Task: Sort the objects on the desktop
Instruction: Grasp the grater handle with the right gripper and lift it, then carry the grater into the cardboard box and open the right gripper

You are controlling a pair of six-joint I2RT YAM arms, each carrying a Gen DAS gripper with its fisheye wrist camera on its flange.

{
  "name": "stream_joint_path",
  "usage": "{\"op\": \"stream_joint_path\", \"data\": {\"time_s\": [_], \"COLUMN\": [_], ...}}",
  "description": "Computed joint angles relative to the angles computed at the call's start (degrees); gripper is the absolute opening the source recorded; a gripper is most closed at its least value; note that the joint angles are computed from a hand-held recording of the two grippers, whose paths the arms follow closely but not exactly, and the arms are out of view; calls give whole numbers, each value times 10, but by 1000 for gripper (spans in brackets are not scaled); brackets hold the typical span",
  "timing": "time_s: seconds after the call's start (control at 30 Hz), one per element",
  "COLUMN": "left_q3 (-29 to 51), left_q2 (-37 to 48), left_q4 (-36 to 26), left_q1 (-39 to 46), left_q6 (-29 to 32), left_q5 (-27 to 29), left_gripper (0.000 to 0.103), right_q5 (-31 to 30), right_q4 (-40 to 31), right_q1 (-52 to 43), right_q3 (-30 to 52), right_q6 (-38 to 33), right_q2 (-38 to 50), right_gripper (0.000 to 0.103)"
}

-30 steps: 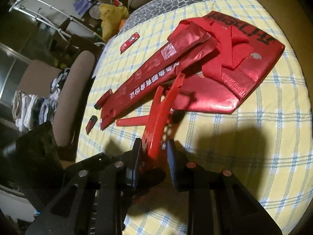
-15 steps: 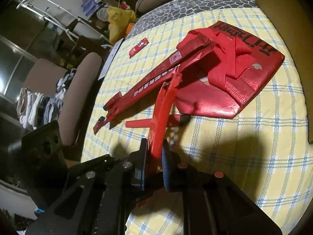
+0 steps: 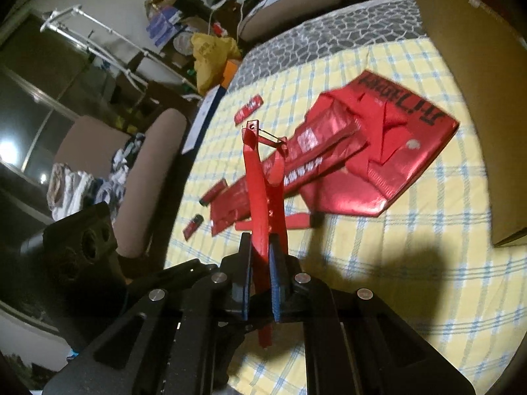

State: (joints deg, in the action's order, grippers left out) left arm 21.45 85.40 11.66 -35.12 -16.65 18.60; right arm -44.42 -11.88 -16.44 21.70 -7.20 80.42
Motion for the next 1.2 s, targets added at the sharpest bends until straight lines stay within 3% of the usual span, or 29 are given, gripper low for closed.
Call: {"op": "stream_joint_path", "data": {"time_s": [0.2,0.43,0.77,1.2], "left_q3": [72,213,489,894], "left_q2": [-33,6,183,495], "left_q4": [-71,-145,-233,-382], "left_q1": [-47,-96,-150,-163], "left_q6": [-16,-34,-54,-63], "left_q5": [-33,-59,-65,-31], "left_gripper": [36,36,35,35], "right_q5": [-7,-30,-19,23], "right_q4": [-159,-312,-458,-509], "right_q1": [-50,-139,-237,-267], "right_q3": [76,206,460,738], "right_q6": [-70,-177,-276,-269], "right_q2": [-74,-55,101,366], "right_gripper": [9,9,9,9]}}
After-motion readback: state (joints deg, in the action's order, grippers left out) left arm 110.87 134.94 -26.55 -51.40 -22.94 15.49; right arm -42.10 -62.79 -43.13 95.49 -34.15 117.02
